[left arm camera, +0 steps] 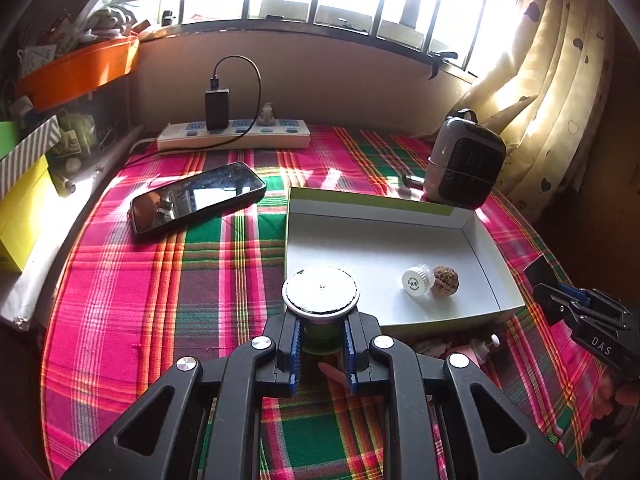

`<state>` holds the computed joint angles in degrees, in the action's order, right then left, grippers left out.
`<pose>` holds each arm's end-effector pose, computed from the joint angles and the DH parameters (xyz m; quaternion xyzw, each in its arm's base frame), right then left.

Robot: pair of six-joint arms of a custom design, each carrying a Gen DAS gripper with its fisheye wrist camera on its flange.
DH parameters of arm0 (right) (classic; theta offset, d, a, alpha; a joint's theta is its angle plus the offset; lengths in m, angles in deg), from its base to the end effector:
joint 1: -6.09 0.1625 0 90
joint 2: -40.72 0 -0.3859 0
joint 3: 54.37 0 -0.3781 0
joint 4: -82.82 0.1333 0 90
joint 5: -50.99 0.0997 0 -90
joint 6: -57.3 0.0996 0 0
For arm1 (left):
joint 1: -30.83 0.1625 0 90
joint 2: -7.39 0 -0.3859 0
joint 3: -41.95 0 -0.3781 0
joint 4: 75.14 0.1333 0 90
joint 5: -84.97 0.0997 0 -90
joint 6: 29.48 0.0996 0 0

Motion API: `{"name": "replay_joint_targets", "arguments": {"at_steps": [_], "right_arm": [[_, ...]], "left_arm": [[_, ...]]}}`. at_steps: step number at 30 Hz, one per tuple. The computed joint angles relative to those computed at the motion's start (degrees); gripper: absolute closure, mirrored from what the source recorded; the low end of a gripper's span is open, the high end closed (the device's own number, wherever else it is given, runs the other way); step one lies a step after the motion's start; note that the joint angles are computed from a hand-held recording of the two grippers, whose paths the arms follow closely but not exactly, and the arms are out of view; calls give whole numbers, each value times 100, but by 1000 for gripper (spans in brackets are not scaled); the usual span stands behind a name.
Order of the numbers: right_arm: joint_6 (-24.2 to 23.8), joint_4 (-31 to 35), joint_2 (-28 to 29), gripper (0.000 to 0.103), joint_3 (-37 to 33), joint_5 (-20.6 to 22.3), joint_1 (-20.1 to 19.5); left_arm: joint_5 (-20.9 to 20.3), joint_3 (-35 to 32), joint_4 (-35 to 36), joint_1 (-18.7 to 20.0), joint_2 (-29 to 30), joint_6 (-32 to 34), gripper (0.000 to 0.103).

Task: Organize objects
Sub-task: 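Carry the spool with the left gripper while the right carries the black device over the box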

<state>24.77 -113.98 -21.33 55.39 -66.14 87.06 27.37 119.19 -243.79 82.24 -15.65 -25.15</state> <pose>-0.0015 -0.5694 0.2637 0.0590 -0.8515 0.3758 0.3608 -0.2919 -0.6650 -0.0284 0.2884 0.8951 -0.2746 0.2007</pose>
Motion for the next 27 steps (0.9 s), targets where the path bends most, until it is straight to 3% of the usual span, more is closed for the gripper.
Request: {"name": "replay_joint_targets", "arguments": {"at_steps": [16,27], "right_arm": [[70,964,690,78,-1299,-70,57],[122,1414,1049,78,-1905,-205,-26]], "left_arm": [[-315,-1877,1265,221,943,-34,88],[-146,-2903,1880,298,1555,16,88]]}}
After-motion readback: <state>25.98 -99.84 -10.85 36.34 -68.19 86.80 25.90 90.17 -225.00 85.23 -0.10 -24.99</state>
